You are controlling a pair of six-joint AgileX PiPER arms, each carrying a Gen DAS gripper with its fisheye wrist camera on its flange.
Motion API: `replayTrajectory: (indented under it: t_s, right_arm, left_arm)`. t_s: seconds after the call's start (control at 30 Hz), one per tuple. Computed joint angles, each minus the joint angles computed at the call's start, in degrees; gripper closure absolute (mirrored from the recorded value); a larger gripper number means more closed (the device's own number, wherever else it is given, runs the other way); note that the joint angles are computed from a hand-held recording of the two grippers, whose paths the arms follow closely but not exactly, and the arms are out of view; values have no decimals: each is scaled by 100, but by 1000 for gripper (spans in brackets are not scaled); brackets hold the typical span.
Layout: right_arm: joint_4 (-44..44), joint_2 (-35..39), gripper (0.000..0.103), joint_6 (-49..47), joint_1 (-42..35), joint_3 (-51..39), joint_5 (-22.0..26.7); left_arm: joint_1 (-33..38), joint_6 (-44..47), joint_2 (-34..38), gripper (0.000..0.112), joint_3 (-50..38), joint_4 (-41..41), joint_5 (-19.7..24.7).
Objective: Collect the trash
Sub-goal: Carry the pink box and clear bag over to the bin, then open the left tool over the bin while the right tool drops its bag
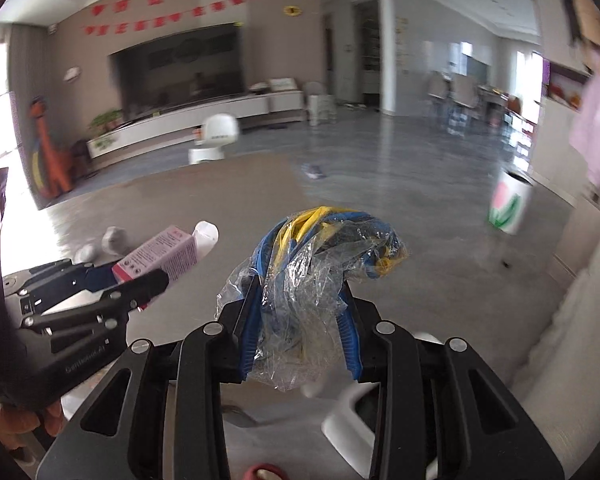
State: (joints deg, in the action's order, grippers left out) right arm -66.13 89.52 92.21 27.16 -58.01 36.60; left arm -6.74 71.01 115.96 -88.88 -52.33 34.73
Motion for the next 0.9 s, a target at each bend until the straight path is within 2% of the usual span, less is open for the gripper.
replayTrajectory:
  t_s: [0.2,0.33,0.43,0.57,0.63,0.67,0.7,0.73,0.77,0.83,0.9]
  right_arm:
    - [-339,-687,67,712,-346,1042,87]
    - [-501,-954,67,979,-603,1523,14]
    - [-572,-1090,67,1345,-421,1797,297]
    - [-686,-1353,66,1503,-767,2183,94]
    - [-731,-1455,66,1528,-958,2354,-8]
    - [-729,-1482,66,1524,-1019,2398,-30]
    - [-717,-1515,66,1517,-1106,2451,-66]
    - [-725,-1510,66,1543,-1140,2467,-69]
    - [-712,-1523,66,1563,-1164,2499,-61]
    - [-679,-1613,66,1561,-1279,2606,-129]
    - [-689,-1647,65,1615,-1325,2669,-167]
  left_arm:
    - [-807,206,76,82,292,-47,-74]
    - [-1217,-157,286,82,102,180,43]
    - [-1470,-347,453,82,-52,341,50]
    - [-1755,-356,595,82,-143,399,-7]
    - [-1848,-490,731,81,-307,512,102]
    - [-1906,-607,842,78,-462,641,221]
    - [-2013,-805,914,70,-579,852,282]
    - [-2144,-1160,1035,34,-756,1278,304]
    - [-2260,-1395,1057,14,-758,1527,147]
    - [-2399,-1394,949,14,-441,1677,-454]
    - [-2470,-1476,961,14,-412,1839,-568]
